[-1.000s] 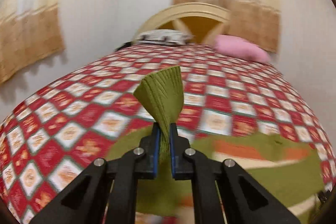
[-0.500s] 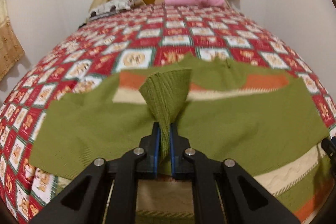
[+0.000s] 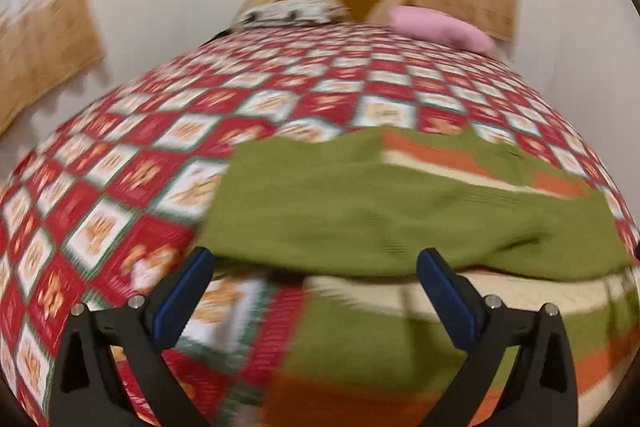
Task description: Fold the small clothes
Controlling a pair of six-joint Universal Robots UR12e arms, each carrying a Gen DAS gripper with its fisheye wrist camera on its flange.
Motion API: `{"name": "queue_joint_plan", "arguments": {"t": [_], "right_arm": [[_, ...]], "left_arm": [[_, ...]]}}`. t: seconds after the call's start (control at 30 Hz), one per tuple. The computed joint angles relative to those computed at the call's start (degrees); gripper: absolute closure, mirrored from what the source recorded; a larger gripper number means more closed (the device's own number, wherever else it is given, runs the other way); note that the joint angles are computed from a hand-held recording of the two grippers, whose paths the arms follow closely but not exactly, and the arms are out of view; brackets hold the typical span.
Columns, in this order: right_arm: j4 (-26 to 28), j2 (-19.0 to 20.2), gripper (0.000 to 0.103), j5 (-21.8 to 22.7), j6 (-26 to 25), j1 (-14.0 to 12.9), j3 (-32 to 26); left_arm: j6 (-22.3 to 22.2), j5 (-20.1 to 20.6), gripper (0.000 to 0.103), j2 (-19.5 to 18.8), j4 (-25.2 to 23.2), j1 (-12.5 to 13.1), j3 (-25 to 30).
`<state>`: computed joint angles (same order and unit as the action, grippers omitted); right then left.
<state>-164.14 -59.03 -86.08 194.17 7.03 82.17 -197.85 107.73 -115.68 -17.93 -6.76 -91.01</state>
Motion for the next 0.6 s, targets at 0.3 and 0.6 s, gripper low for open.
{"name": "queue_joint_plan", "arguments": {"t": [0.3,0.6], "right_arm": [[20.4,11.5,0.044,9.9,-4.9,4.9,-20.4],[25.6,14.5,0.095,-1.3,-9.4,8.0,-26.1]], "left_arm": [[-16.4,-5.7,0.000,1.2,-0.8,3.3,-3.2],[-19.7,-9.1,0.000,1.5,-0.3,4.3,-4.0]]}}
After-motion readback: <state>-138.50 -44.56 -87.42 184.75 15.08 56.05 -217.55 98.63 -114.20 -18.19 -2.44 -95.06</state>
